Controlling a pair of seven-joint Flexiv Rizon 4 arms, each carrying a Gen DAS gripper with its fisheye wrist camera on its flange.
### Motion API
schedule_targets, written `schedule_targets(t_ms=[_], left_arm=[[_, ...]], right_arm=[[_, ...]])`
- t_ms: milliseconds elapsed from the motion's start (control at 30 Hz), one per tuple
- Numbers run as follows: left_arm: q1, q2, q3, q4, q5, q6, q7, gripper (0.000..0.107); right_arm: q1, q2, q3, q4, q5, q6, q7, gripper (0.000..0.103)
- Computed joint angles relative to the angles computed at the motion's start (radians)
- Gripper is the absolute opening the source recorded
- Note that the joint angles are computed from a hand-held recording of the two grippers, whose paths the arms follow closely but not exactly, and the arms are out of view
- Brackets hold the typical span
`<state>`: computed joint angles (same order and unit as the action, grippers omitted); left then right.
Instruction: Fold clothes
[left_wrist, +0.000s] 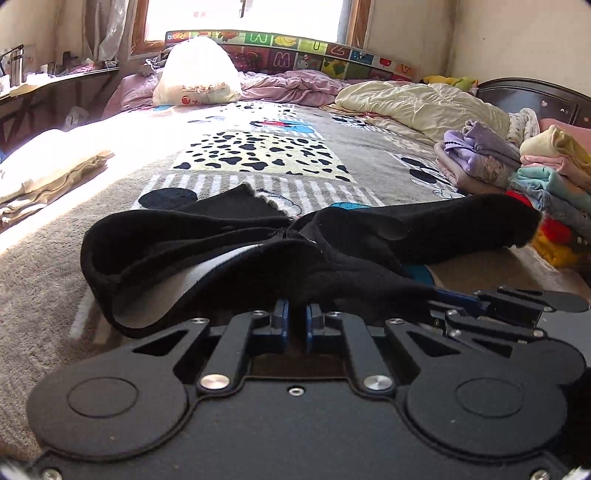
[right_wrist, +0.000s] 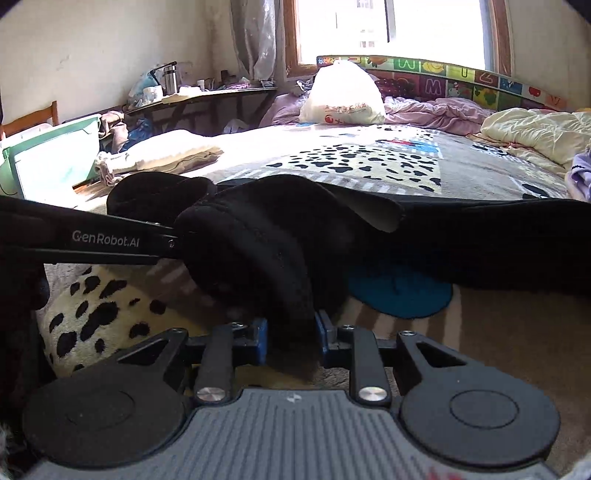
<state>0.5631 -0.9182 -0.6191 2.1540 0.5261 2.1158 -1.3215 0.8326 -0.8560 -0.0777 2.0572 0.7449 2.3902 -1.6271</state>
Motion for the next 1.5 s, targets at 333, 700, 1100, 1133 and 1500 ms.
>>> schedule_targets(t_ms=[333,700,1100,1133,1500], left_arm=[[0.17,-0.153,-0.329,0.099,0.004,-0.278,0.125,0.002],[0.473,-0.427,-0.599,0.187,-0.11,-0.537,0.419,0.029],[0.235,-0.171,-0.381,-0.065,-0.318,-0.272,0.129,0.041],[0.221,-0.171,-0.381,-0.087,-0.319,-0.298,0.131,0.042],[-0.235,-0.014,0.092,-0.218,-0.344,-0.193,0.225,0.024]], right_arm=[[-0.313,0.021,0.16,0.129,-0.008,0.226,0.357,0.022],[-0.76,-0.299,0.441,0.291,-0.738,0.776,1.176,0.055],[-0.733,-0.461,0.467,0.091,-0.92,0.942,1.566,0.075],[-0.722,-0.452,0.454,0.084,-0.917,0.926,1.579,0.076],[-0.573,-0.407,0.312,-0.01,-0.742,0.838,1.637,0.037]])
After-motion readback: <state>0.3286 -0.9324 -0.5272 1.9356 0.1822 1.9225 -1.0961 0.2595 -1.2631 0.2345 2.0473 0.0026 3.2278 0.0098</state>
